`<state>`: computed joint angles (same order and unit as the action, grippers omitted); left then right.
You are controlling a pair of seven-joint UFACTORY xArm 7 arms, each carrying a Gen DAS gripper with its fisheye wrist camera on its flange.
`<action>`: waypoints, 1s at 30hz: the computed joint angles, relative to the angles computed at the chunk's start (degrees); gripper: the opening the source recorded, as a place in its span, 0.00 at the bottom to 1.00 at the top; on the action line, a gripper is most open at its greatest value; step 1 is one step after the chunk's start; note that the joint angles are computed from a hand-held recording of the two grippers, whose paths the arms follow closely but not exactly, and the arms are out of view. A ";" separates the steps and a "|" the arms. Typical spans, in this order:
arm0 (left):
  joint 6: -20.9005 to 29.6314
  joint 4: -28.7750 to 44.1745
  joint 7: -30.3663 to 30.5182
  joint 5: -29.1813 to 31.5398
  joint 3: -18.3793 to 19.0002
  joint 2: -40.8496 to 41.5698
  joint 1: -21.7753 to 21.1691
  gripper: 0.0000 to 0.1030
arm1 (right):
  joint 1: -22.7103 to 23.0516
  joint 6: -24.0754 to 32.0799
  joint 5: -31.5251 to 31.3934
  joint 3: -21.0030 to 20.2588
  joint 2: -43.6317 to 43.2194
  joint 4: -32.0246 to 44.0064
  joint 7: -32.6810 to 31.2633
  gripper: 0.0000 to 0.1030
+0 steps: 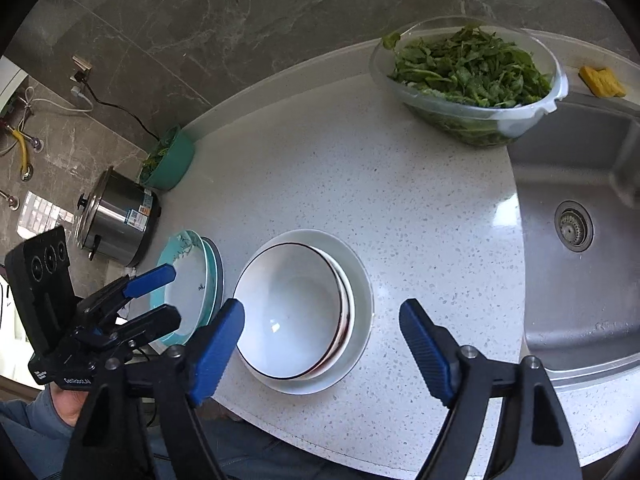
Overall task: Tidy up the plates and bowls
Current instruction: 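Move both grippers to the rim of the white plate under the bowls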
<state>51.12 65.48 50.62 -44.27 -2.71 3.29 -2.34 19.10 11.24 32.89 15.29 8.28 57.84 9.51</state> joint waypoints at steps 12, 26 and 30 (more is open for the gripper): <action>-5.77 -9.65 -10.12 3.95 1.33 -2.87 0.98 1.00 | -4.68 9.24 10.94 -0.39 4.70 2.79 -17.22 0.80; -25.98 -24.98 -44.24 21.21 0.13 -7.53 -3.20 0.98 | -8.40 24.13 5.61 -0.07 14.90 15.11 -33.14 0.75; -27.64 -24.84 -48.13 23.38 -0.10 -5.52 -3.99 0.94 | -7.40 25.12 2.60 -0.59 16.80 17.50 -32.75 0.73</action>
<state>23.48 40.63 2.49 -20.89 -2.82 -2.23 -6.33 11.70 36.37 35.49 14.70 25.07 75.33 -23.24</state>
